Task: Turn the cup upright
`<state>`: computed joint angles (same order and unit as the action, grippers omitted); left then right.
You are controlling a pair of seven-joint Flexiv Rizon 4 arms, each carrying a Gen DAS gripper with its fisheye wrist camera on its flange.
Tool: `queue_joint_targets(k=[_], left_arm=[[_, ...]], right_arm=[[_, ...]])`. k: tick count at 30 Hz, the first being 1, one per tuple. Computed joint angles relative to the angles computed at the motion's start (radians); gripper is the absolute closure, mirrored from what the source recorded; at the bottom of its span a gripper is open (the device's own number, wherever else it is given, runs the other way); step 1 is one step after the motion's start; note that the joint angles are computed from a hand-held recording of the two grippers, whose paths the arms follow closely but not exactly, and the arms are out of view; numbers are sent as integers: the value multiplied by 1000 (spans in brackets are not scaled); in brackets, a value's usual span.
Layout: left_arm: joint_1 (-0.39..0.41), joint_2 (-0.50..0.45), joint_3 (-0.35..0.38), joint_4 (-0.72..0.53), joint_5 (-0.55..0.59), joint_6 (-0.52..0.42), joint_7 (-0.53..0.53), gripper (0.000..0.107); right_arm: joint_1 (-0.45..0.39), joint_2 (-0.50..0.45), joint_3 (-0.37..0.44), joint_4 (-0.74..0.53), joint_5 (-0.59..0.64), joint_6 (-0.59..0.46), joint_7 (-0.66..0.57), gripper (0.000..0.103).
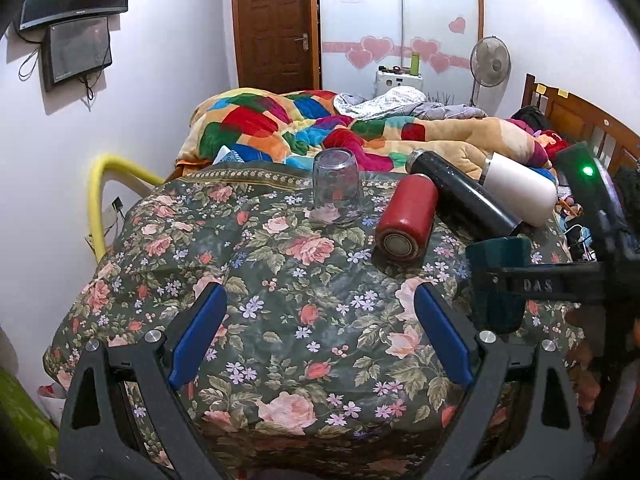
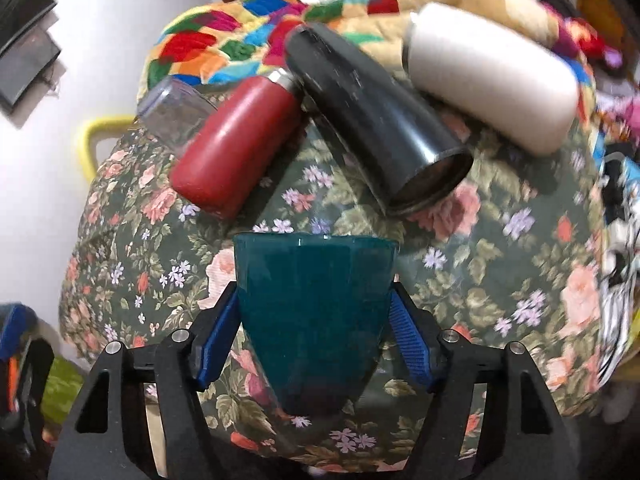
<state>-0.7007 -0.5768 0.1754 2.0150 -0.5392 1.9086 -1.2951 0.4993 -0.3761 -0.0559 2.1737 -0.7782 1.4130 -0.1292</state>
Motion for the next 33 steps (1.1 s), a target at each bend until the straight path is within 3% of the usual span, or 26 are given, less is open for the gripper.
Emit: queue_joint_targets(k=[3,12,16,19,25,28,33], left_arm=[[-13,0,13,-2,-13,7,-3,12],[-22,-1,19,-16,-20,-21,-3,12],[-20,-3,19,-25,0,-33,-11,12],[-21,-3,20,-31,16,-47,-21,12],[-31,13,33,-24,51,-49,-45,12],[-40,27,41,-14,59,-47,-49,12],[-71,51,62,10,50,-28,-43,12]], right_arm=[[42,32,-63,22,-151,-10,72,35],[-32,27,4,3,-301,-53,129,35],[-53,41,17,26,-384,-43,210,35],[-72,44,53,29,-383,-66,201,34],[-88,46,116,29,-244,-104,64,34],[-75,53,130,33,-181,-126,7,34],[-56,73,108,65,-205,-91,23,28]])
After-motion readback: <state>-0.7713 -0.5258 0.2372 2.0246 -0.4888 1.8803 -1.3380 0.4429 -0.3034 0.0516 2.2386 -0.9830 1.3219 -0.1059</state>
